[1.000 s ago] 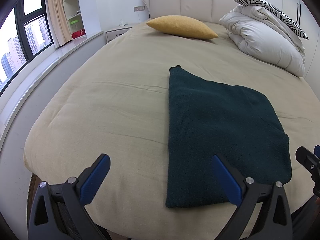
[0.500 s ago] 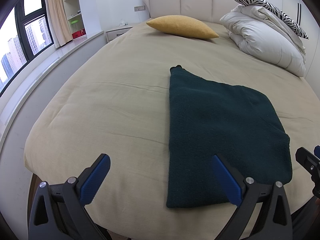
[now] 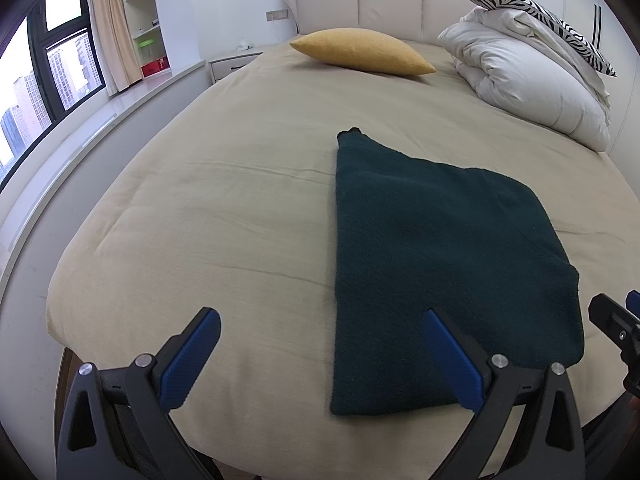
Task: Fold small clothes
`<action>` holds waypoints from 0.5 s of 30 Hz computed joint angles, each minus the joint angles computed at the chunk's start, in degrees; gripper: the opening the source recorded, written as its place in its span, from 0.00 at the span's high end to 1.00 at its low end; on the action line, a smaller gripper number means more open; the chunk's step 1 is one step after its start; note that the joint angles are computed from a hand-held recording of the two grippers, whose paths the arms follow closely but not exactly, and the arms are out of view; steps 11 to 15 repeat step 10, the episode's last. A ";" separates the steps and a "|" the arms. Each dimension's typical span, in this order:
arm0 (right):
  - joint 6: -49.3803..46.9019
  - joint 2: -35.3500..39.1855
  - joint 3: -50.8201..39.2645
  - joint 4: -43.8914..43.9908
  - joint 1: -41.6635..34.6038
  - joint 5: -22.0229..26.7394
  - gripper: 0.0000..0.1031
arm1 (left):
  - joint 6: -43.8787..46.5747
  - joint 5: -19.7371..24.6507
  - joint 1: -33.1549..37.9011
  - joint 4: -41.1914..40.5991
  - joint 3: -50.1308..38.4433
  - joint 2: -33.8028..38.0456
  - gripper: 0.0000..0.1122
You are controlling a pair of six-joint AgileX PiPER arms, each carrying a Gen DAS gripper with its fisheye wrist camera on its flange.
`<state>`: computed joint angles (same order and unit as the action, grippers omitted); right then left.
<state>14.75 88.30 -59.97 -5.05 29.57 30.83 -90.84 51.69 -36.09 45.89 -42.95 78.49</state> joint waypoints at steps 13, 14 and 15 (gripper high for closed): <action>-1.77 -0.04 0.32 1.54 -0.55 -0.18 0.00 | -1.65 0.75 -1.00 1.10 0.89 -0.65 0.08; -1.77 -0.04 0.32 1.54 -0.55 -0.18 0.00 | -1.65 0.75 -1.00 1.10 0.89 -0.65 0.08; -1.77 -0.04 0.32 1.54 -0.55 -0.18 0.00 | -1.65 0.75 -1.00 1.10 0.89 -0.65 0.08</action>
